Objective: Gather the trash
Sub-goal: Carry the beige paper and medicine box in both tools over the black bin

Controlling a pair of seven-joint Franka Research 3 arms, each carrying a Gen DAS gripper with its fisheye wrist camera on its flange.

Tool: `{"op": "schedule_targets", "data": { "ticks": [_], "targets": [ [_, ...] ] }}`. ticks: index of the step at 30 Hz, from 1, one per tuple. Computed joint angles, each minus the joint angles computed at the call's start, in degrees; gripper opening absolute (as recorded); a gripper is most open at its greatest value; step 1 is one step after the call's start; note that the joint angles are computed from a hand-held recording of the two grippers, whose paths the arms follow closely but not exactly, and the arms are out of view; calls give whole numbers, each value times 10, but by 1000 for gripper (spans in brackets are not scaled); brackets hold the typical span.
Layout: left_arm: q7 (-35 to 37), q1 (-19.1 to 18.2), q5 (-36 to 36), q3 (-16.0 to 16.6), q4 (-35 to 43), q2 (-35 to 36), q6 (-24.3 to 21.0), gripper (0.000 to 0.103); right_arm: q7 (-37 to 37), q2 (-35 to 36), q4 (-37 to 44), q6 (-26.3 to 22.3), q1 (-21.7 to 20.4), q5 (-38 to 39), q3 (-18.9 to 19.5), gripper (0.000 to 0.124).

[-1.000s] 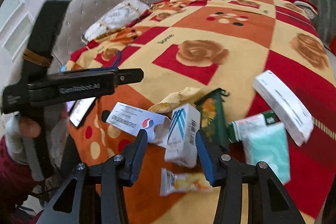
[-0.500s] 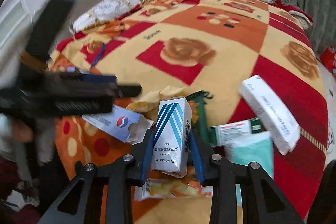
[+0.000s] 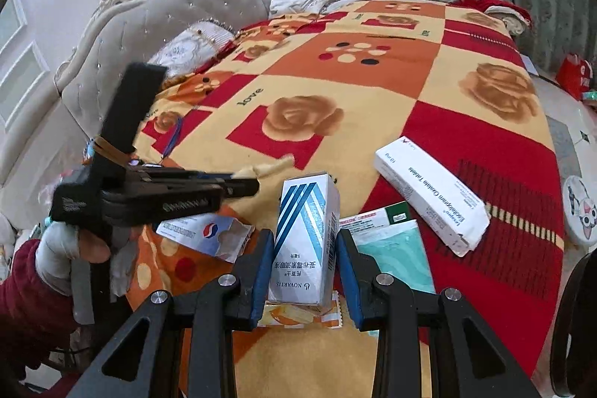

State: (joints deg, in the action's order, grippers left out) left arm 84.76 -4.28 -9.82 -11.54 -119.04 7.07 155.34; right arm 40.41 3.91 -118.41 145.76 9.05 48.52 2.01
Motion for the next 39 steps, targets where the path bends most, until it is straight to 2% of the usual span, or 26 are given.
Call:
{"op": "schedule_targets", "data": {
  "ticks": [8,22,39],
  "targets": [
    [-4,-17,-1,-8,8,-16,16,15,-4,-19,-14,15,-9,20,-10,33],
    [-52,-56,65,-20,35,-3,32,15,0,-40,-30,36,-29,41,-30,33],
    [-82,-100,126,-43,120,61,5,15,10,-63,-54,52,-67,47,-61,33]
  ]
}}
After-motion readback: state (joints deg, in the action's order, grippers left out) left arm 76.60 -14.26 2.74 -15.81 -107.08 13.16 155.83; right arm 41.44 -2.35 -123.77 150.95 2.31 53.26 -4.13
